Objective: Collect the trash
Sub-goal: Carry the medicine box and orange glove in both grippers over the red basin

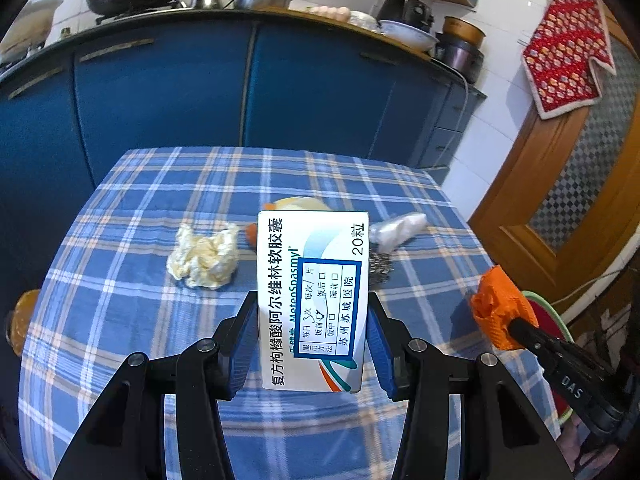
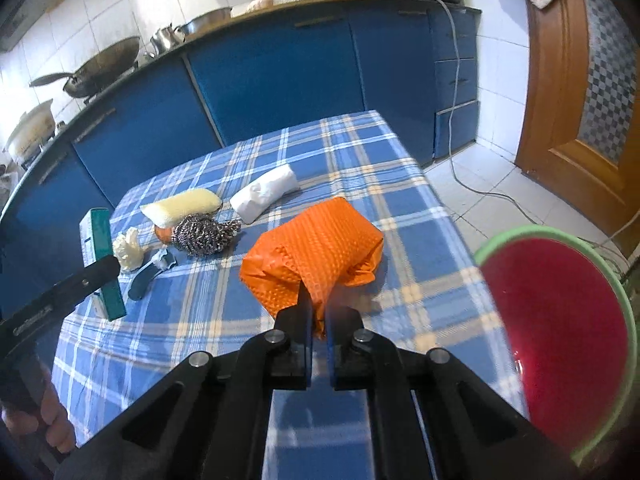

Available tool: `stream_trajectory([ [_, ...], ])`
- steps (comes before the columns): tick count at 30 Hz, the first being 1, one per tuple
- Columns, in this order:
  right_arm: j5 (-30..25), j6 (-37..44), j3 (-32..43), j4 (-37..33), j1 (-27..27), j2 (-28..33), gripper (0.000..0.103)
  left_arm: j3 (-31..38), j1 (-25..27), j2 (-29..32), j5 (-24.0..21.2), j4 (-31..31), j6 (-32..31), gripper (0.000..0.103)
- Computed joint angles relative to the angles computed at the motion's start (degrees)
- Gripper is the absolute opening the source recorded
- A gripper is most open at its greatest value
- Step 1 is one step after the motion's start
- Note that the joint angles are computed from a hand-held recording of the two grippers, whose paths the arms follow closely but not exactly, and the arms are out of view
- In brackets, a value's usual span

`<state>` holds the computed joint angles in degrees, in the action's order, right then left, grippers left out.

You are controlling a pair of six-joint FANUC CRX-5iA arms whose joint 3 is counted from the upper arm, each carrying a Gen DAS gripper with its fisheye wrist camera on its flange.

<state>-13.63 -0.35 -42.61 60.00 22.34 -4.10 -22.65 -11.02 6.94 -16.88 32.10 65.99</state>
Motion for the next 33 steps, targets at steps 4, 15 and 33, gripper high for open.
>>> stream_trajectory([
  [4, 0.10, -4.83, -3.43, 5.00, -1.23, -3.65, 0.007, -0.17, -1.14, -0.46, 0.03, 0.41, -0.84, 0.052],
  [15, -1.89, -8.71, -9.81, 7.92, -2.46, -12.04, 0.007, -0.52, -4.84, -0.75, -1.16, 5.20, -6.61, 0.052],
  [33, -4.86, -7.91, -15.02, 4.33, -4.80, -19.23, 0.007, 4.81, -11.38, 3.38, -6.08, 5.84, -10.27, 0.052],
])
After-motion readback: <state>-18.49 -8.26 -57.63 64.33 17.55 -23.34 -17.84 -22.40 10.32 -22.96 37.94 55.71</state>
